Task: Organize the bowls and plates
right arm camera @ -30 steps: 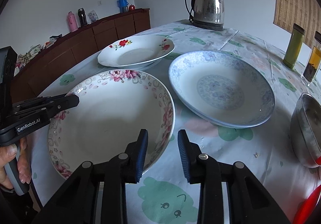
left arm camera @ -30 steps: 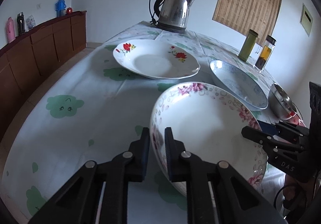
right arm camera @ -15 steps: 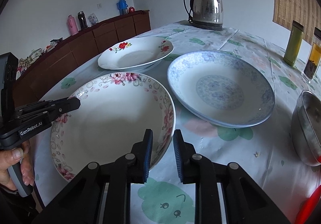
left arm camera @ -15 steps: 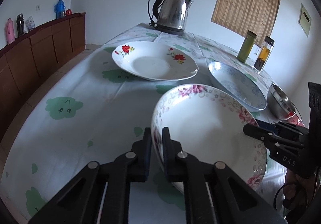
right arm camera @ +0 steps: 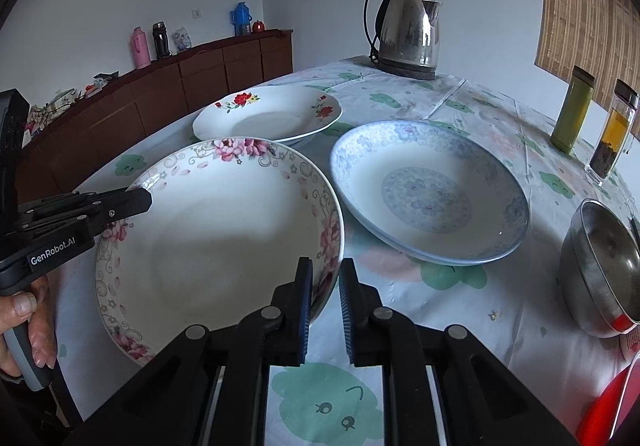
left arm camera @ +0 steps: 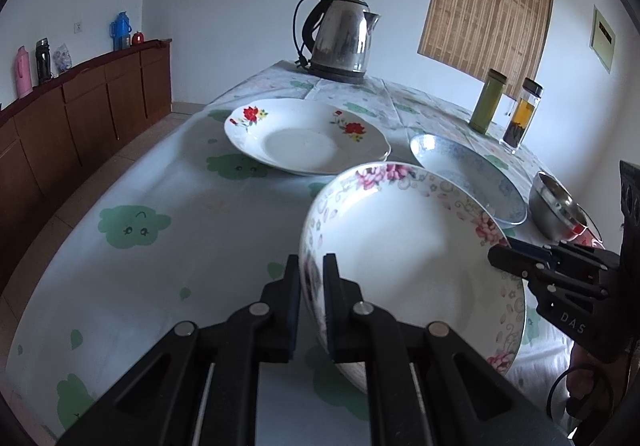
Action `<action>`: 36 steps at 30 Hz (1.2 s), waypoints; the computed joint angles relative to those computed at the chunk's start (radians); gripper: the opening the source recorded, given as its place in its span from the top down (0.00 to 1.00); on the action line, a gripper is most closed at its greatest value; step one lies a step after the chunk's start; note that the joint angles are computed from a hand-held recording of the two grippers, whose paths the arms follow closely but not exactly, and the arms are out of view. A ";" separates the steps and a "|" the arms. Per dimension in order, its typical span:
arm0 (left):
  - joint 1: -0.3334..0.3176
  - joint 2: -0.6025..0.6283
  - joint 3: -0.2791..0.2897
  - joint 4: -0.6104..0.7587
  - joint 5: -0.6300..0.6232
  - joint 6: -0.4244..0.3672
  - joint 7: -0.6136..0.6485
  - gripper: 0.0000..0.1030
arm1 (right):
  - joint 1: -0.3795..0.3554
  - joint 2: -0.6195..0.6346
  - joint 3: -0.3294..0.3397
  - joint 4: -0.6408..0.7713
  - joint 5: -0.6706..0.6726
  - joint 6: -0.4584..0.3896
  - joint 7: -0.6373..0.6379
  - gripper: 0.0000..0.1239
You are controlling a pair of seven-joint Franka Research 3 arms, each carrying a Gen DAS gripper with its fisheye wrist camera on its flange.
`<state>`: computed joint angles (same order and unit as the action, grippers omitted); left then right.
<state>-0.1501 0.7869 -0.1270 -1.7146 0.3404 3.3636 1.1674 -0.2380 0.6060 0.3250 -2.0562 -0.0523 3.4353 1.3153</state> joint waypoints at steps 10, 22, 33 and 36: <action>-0.044 0.001 0.049 0.009 -0.036 0.017 -0.022 0.93 | -0.088 0.004 0.079 -0.009 -0.075 0.019 0.034 0.89; -0.122 0.009 0.117 0.060 -0.069 0.013 -0.021 0.93 | -0.137 0.002 0.103 0.021 -0.159 0.037 0.083 0.89; -0.180 0.029 0.164 0.131 -0.089 -0.001 -0.011 0.93 | -0.186 0.022 0.123 0.067 -0.211 0.039 0.135 0.89; -0.190 0.037 0.171 0.153 -0.089 -0.008 -0.008 0.93 | -0.189 0.028 0.119 0.079 -0.216 0.046 0.145 0.89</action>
